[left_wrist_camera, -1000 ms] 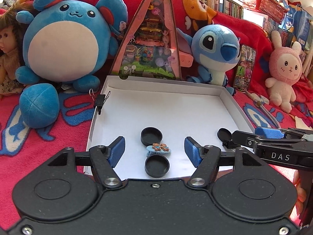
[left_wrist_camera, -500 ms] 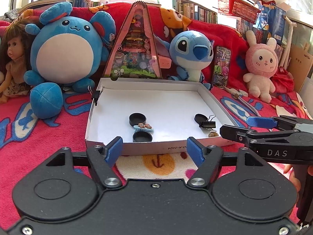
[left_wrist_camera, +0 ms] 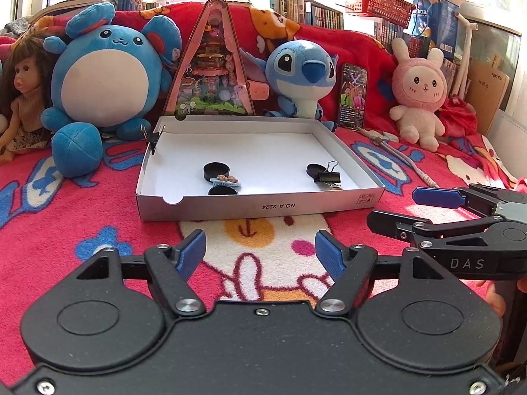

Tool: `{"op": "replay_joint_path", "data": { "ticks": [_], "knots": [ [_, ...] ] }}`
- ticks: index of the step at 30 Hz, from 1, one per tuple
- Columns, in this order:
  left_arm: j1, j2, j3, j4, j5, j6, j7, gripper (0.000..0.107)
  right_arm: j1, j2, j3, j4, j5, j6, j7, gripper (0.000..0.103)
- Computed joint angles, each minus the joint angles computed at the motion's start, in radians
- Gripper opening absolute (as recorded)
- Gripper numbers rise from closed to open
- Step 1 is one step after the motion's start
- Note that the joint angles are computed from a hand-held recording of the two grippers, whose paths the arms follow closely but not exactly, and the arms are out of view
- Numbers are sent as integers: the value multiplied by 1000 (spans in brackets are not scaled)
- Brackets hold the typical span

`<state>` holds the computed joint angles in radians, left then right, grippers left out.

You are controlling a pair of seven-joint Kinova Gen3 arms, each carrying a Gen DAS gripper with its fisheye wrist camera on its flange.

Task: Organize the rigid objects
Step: 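Withdraw both tools from the box toward the blue hair clip and red crayon, then grasp the blue hair clip with the left tool while the right tool moves to the red crayon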

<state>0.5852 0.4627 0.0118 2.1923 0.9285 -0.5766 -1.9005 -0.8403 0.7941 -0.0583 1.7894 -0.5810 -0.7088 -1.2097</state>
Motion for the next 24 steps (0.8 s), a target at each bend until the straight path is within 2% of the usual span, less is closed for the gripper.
{"op": "replay_joint_path", "data": {
  "ticks": [12, 24],
  "knots": [
    [31, 23, 14, 34, 23, -36, 19, 71, -35, 16, -13, 65, -46, -78, 16, 89],
    [37, 39, 23, 70, 16, -57, 84, 67, -40, 34, -29, 84, -77, -82, -9, 89]
  ]
}}
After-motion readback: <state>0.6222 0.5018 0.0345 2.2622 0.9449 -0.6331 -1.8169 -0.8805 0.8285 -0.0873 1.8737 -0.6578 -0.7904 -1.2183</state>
